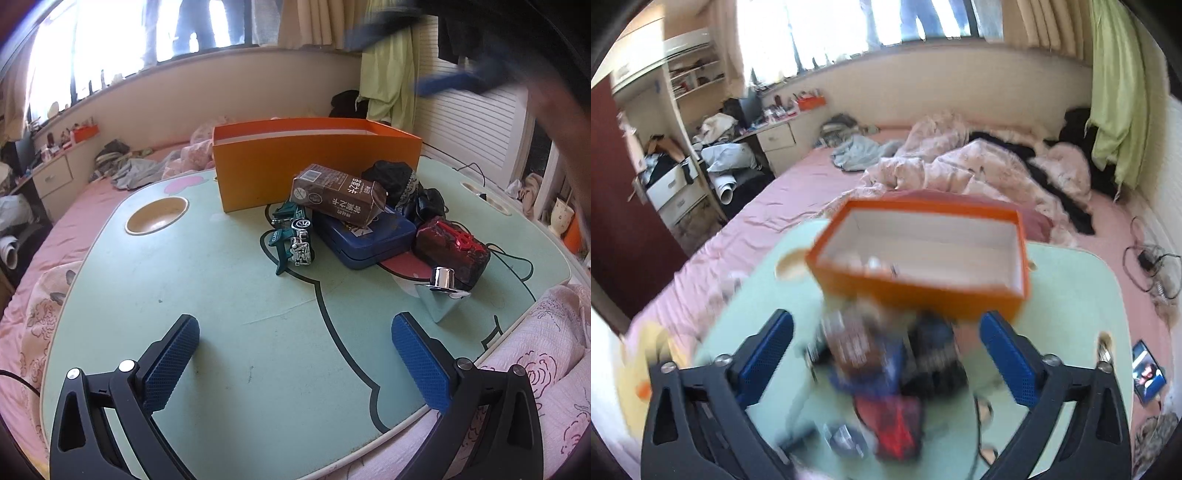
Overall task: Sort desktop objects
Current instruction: 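Reach the right tool into the box and grasp the white egg-shaped figurine, then carry the figurine out with the right tool and release it beside the black bundle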
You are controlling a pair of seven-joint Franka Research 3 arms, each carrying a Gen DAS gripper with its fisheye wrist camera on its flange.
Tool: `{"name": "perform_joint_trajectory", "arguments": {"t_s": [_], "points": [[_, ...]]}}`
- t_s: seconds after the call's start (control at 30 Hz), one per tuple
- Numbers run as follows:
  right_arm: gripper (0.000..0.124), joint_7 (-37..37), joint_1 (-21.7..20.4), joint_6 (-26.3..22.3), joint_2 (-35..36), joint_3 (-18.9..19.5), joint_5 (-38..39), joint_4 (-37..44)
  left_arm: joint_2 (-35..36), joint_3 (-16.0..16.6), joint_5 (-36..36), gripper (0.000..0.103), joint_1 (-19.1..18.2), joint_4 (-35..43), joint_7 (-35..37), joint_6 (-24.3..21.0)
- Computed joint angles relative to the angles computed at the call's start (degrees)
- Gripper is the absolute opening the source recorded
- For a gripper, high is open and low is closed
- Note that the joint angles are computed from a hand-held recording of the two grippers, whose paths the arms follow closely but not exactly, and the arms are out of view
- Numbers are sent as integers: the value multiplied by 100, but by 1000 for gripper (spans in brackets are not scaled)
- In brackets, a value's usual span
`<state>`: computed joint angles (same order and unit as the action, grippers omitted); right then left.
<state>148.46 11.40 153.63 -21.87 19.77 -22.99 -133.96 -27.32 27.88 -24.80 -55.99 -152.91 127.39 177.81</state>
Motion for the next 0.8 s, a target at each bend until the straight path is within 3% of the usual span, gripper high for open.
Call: {"name": "perform_joint_trajectory", "arguments": {"t_s": [0.03, 0.1, 0.2, 0.27, 0.43, 0.5, 0.7, 0.8], "points": [[83, -482, 230, -256, 391, -312, 494, 432, -3, 15, -8, 103, -16, 1, 12, 4], [56, -1321, 558, -864, 1177, -816, 1535, 1314, -22, 58, -24, 103, -61, -10, 39, 25], [42, -1923, 688, -1510, 2047, -1182, 2609, 2167, -51, 166, -26, 103, -164, -23, 77, 63], [40, -2074, 705, -1771, 2426, -1309, 2989, 2499, -73, 249, -12, 103, -240, -30, 96, 87], [40, -1904, 884, -2430, 2979, -1442, 2661, 3105, -110, 365, 74, 103, -344, -42, 59, 114], [44, -2127, 873, -2686, 3194, -1450, 2936, 3306, -119, 384, 114, 103, -352, -49, 31, 114], [42, -2214, 848, -2341, 3089, -1561, 3211, 3028, -132, 442, 207, 103, -392, -54, -26, 122], [42, -2293, 773, -1737, 2672, -1567, 3469, 2501, -139, 459, 246, 103, -402, -58, -51, 125]]}}
